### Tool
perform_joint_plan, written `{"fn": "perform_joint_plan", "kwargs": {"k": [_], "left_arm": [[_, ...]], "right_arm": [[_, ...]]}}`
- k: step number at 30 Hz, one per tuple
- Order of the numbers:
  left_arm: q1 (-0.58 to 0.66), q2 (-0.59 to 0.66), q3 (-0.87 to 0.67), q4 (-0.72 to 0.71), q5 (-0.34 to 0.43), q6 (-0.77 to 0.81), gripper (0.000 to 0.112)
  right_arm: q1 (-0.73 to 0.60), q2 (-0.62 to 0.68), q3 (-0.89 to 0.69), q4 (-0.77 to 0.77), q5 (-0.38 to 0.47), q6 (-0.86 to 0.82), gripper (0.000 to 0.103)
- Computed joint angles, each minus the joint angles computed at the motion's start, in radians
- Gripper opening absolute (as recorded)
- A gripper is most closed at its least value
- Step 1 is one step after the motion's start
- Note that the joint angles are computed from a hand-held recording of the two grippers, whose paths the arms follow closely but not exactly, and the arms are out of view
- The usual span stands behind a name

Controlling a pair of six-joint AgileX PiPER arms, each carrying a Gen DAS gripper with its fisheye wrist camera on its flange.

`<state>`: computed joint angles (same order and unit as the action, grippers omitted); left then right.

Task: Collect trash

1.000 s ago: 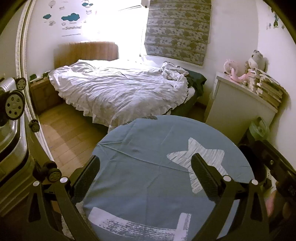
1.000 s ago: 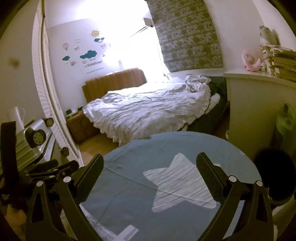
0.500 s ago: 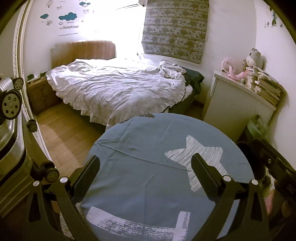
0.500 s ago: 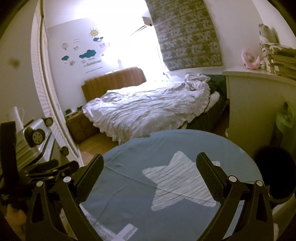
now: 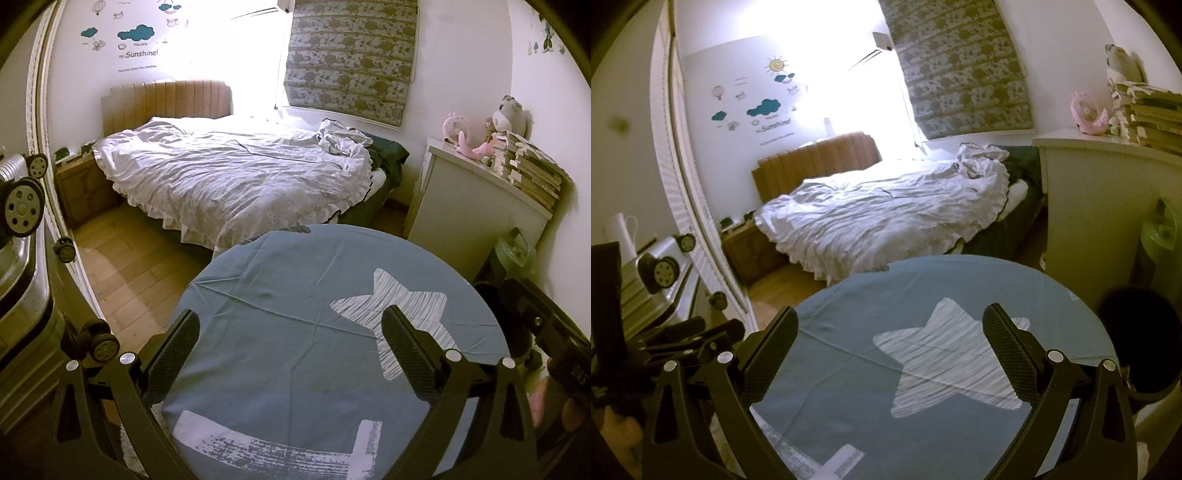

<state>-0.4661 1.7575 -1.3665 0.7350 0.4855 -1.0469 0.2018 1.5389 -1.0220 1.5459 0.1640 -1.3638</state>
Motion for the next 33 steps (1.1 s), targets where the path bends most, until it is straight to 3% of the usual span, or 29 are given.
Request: {"fn": "perform_joint_plan", "kwargs": {"k": [33], "left_arm": [[0.002, -0.004, 0.006, -0.001, -0.002, 0.003, 0.098]], "right_arm": [[-0.007, -0.001, 0.001, -0.017, 0.007, 0.019, 0.098]]}}
